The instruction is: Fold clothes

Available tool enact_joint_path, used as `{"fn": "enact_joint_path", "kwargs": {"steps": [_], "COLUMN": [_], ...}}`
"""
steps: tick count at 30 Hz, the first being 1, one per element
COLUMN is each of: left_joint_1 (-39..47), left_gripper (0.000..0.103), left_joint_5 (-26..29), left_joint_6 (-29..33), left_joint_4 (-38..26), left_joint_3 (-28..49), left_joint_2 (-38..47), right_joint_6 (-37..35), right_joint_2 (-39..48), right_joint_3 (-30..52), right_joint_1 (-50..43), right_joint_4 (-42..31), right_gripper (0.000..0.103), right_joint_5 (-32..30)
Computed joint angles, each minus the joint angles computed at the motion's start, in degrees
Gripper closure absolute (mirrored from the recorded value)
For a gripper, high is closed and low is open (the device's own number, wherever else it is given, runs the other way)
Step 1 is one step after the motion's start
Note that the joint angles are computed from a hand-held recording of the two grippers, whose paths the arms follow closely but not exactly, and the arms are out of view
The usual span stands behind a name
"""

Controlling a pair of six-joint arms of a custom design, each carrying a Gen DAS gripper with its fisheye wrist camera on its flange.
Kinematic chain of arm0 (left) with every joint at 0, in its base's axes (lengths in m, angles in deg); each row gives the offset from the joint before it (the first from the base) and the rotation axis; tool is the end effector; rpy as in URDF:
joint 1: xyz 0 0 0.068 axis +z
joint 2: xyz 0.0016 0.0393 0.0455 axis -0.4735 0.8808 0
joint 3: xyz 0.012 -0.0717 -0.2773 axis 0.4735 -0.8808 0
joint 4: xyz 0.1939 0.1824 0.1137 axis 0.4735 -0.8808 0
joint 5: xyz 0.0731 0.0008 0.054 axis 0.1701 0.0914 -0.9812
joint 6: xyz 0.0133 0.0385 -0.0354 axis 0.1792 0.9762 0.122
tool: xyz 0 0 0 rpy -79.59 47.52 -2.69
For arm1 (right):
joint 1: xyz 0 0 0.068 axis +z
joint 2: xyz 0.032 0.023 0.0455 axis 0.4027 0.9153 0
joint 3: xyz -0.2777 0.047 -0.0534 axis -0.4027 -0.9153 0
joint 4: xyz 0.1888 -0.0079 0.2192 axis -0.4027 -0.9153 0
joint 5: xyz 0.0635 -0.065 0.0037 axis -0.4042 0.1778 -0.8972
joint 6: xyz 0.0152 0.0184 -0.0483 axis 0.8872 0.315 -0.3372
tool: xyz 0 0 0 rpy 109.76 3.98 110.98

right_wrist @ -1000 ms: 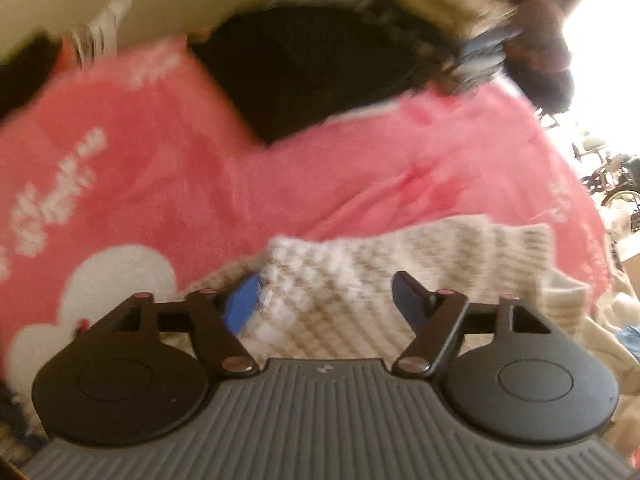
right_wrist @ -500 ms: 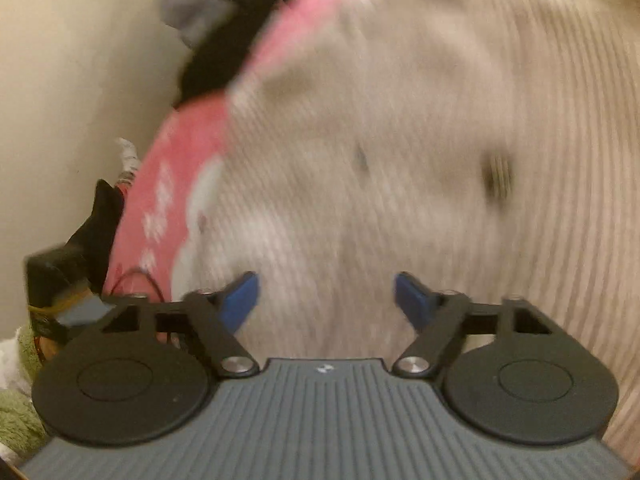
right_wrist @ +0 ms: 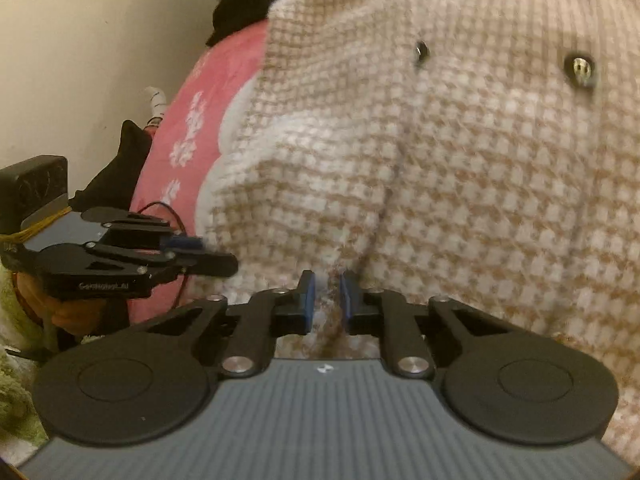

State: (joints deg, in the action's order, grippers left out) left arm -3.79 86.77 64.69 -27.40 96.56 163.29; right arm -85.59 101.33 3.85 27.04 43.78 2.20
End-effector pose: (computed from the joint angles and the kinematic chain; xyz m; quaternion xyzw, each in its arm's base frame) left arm 0.1736 0.0560 0.0924 0.0758 0.9465 -0.2451 0.1956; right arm 0.2321 0.0353 0.0883 -0.1977 0.9213 0.3116 0.1225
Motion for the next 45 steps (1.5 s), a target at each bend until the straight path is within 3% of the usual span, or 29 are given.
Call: {"fn": "enact_joint_path", "kwargs": {"steps": [7, 11, 15, 17, 20, 24, 26, 27, 32, 35, 37, 40, 45], "left_joint_1": [-0.54, 2.33, 6.88, 3.14, -5.61, -14.72, -17.75, -19.17, -23.54, -23.84, -23.7, -23.1, -23.6], "left_gripper": [0.082, 0.08, 0.079, 0.079, 0.079, 0.079, 0.072, 0.067, 0.069, 0.069, 0.07, 0.07, 0.065], "left_joint_5": [-2.59, -3.69, 0.61, 1.77, 0.6, -3.21, -5.18, -6.84, -12.23, -10.77, -9.59, -6.84, -8.21], "left_joint_6": [0.01, 8.19, 14.07, 8.66, -2.34, -8.02, -7.91, -7.8, -6.18, -8.14, -9.89, -9.61, -8.45], "left_joint_4": [3.9, -3.52, -9.36, -4.92, 6.81, 14.95, 16.31, 15.73, 13.27, 11.95, 10.17, 11.31, 4.33], "left_joint_3": [0.03, 0.85, 4.1, 4.49, 6.14, 18.31, 26.47, 31.53, 55.09, 65.49, 72.17, 74.64, 80.59], "left_joint_2": [6.05, -0.17, -4.25, -4.15, 0.63, 14.41, 21.27, 25.52, 44.06, 53.4, 59.39, 62.7, 63.01], "right_joint_6": [-3.79, -7.94, -12.76, -12.55, -9.44, -9.45, -12.07, -13.4, -11.96, -12.69, -11.64, -9.26, -4.12], "right_joint_2": [0.95, -3.85, -12.37, -14.39, -13.27, -10.25, -7.91, -5.72, 8.49, 17.23, 22.14, 30.59, 42.86], "right_joint_3": [-1.96, -0.52, 1.02, 0.59, 1.87, 7.93, 12.89, 16.65, 33.97, 40.92, 44.17, 50.64, 64.98], "right_joint_1": [2.63, 1.44, -2.63, -1.89, -0.34, -3.34, -4.76, -5.06, -5.2, -4.6, -5.26, -6.31, -7.19], "right_joint_4": [2.33, -3.19, -6.92, -2.35, 3.67, 3.93, 2.72, 0.61, -3.56, -1.52, 1.0, 3.88, 4.54], "right_gripper": [0.095, 0.092, 0.091, 0.091, 0.091, 0.091, 0.091, 0.091, 0.091, 0.091, 0.091, 0.091, 0.091], "right_joint_5": [5.55, 6.77, 5.93, 6.81, 10.5, 13.1, 14.93, 16.01, 20.41, 21.44, 19.0, 14.15, 10.11]}}
